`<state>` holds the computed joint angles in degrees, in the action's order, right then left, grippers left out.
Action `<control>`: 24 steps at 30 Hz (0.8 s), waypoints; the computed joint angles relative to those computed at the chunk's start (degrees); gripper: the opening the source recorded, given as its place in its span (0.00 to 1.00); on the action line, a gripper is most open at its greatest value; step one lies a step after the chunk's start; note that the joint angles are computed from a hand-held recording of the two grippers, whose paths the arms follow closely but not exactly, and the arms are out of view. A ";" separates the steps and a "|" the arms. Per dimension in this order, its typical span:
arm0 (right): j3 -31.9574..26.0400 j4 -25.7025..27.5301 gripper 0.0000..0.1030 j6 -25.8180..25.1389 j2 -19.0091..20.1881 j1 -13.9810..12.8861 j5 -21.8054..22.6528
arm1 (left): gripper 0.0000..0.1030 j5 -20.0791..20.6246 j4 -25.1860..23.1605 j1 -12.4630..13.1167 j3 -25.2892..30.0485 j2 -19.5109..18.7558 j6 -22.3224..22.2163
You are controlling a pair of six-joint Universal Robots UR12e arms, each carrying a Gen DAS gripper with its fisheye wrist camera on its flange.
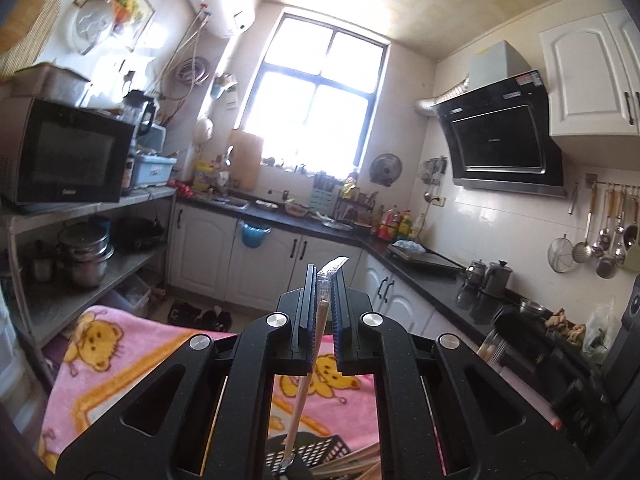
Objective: Organize utensils
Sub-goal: 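Lower both held chopsticks into the green basket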
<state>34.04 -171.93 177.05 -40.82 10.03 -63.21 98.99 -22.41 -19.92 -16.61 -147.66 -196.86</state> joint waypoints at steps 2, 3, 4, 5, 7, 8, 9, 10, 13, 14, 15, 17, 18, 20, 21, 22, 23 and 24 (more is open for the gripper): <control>-2.30 1.47 0.04 -0.29 1.23 0.11 -0.66 | 0.04 -0.25 0.41 0.33 -1.65 0.58 -0.84; -3.27 1.96 0.04 -0.43 1.79 0.16 -0.85 | 0.04 0.02 0.55 0.42 -2.23 0.74 -1.23; -4.57 2.71 0.04 -0.70 2.54 0.20 -1.05 | 0.04 0.01 0.63 0.56 -3.07 0.99 -1.61; -5.67 3.48 0.04 -0.85 3.18 0.28 -1.38 | 0.04 -0.03 0.70 0.67 -3.71 1.19 -1.85; -7.46 4.94 0.04 -0.75 4.23 0.34 -1.70 | 0.04 0.17 0.77 0.71 -4.67 1.39 -2.15; -8.49 5.73 0.04 -0.50 4.87 0.34 -1.75 | 0.04 0.20 0.72 0.74 -5.03 1.49 -2.20; -9.09 6.28 0.04 -0.36 5.25 0.35 -1.81 | 0.04 0.19 0.69 0.77 -5.43 1.57 -2.32; -9.98 7.23 0.04 -0.25 5.86 0.36 -2.01 | 0.04 0.06 0.66 0.81 -5.87 1.66 -2.50; -12.06 9.30 0.04 -0.14 7.25 0.43 -2.54 | 0.04 0.18 0.89 0.90 -6.87 1.81 -2.84; -12.58 9.93 0.04 -0.13 7.66 0.44 -2.69 | 0.04 0.14 1.02 0.95 -7.17 1.88 -2.90; -13.39 10.84 0.04 -0.24 8.20 0.45 -2.79 | 0.04 0.06 1.24 0.98 -7.74 2.03 -3.02; -14.39 11.99 0.04 -0.43 8.98 0.48 -2.98 | 0.04 0.01 1.15 0.98 -8.48 2.20 -3.27; -14.73 12.38 0.04 -0.44 9.27 0.46 -2.99 | 0.04 0.01 1.17 0.97 -8.88 2.30 -3.37; -14.80 12.86 0.04 -0.77 9.65 0.51 -3.41 | 0.04 -0.15 1.12 1.02 -9.64 2.47 -3.42; -15.51 13.28 0.04 -0.84 10.09 0.57 -3.67 | 0.04 -0.05 1.17 1.02 -10.05 2.53 -3.48; -15.44 13.29 0.04 -0.81 10.20 0.59 -3.67 | 0.04 -0.03 1.04 1.01 -10.30 2.54 -3.49; -15.37 13.21 0.04 -0.68 10.29 0.59 -3.69 | 0.04 -0.13 1.20 1.04 -10.89 2.70 -3.54; -15.15 13.34 0.04 -0.70 10.27 0.61 -3.78 | 0.04 -0.20 1.17 1.04 -11.20 2.75 -3.63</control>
